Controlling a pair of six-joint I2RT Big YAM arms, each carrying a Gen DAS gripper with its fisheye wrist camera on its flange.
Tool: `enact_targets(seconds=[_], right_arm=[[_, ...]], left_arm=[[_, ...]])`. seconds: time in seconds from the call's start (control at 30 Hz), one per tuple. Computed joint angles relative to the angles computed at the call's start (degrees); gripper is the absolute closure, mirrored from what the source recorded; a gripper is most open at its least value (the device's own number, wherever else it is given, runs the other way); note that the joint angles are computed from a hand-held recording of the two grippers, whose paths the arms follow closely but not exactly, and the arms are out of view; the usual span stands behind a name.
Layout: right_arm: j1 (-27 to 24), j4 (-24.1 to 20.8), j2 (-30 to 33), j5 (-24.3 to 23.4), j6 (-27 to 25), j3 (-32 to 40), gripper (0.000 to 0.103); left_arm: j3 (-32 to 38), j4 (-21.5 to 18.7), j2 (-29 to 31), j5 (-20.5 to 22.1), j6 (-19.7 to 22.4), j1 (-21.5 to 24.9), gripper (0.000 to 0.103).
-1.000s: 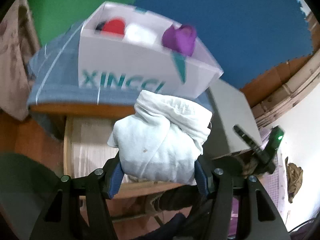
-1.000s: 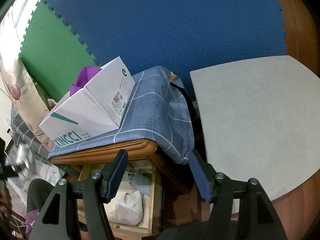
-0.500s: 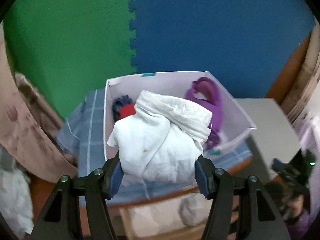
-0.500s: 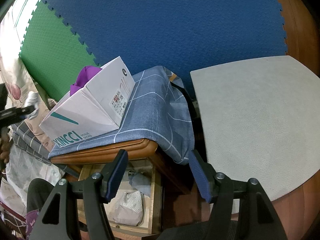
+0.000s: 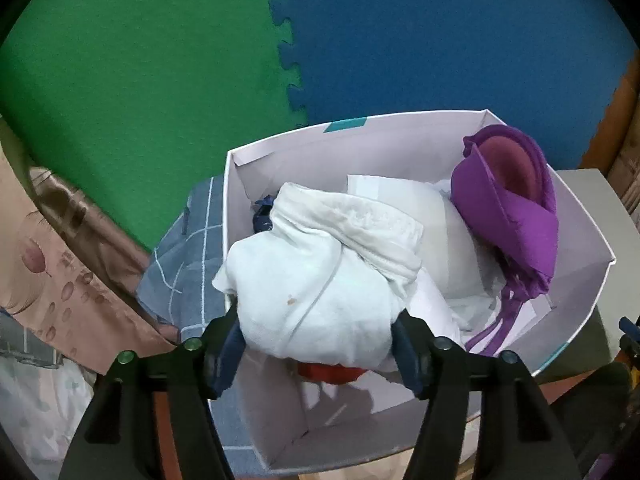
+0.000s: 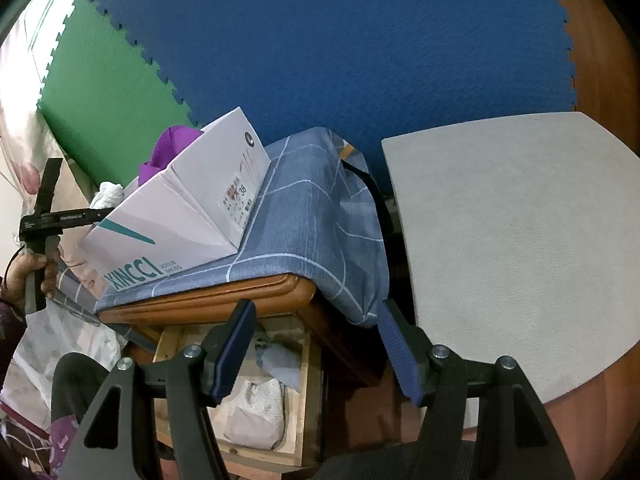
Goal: Take underwear out of drawer
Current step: 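Carry the pale blue underwear with the left gripper and release into the box, then lower the right gripper into the drawer over the white hexagon-print underwear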
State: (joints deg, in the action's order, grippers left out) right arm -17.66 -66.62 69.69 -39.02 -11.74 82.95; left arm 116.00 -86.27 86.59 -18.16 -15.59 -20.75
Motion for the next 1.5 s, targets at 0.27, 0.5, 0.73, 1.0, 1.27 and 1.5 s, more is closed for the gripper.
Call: enact_targets(seconds=[0.27, 0.5, 0.73, 1.0, 1.27, 1.5], right_arm=[[0.6, -0.4, 0.2, 1.6, -0.5, 0.3, 0.038], [1.1, -0.7, 0.3, 2.8, -0.9, 0.5, 0.038], [2.6, -1.9, -0.2, 2.9, -4.8, 0.4, 0.038], [18.1, -7.4, -4.1, 15.6, -25.4, -2.5, 0.038], [33.8, -7.4, 1.2, 29.9, -27.1, -6.0, 0.053], [35.2, -16.2, 10.3, 30.6, -19.0, -2.1, 0.053]], left_arm=[[-2.4, 3.9, -1.4, -4.2, 0.7, -1.7, 0.026], [-6.4, 10.3, -6.2, -7.9, -0.6, -2.6, 0.007], [-19.1, 17.4, -18.5, -10.5, -7.2, -2.6, 0.001], [-35.3, 14.8, -33.5, -9.5, -18.1, 0.6, 0.001], [-45.4, 17.4, -43.5, -10.9, -25.0, 1.0, 0.001], [-47.6, 18.8, -45.6, -1.3, -28.8, 8.2, 0.001]])
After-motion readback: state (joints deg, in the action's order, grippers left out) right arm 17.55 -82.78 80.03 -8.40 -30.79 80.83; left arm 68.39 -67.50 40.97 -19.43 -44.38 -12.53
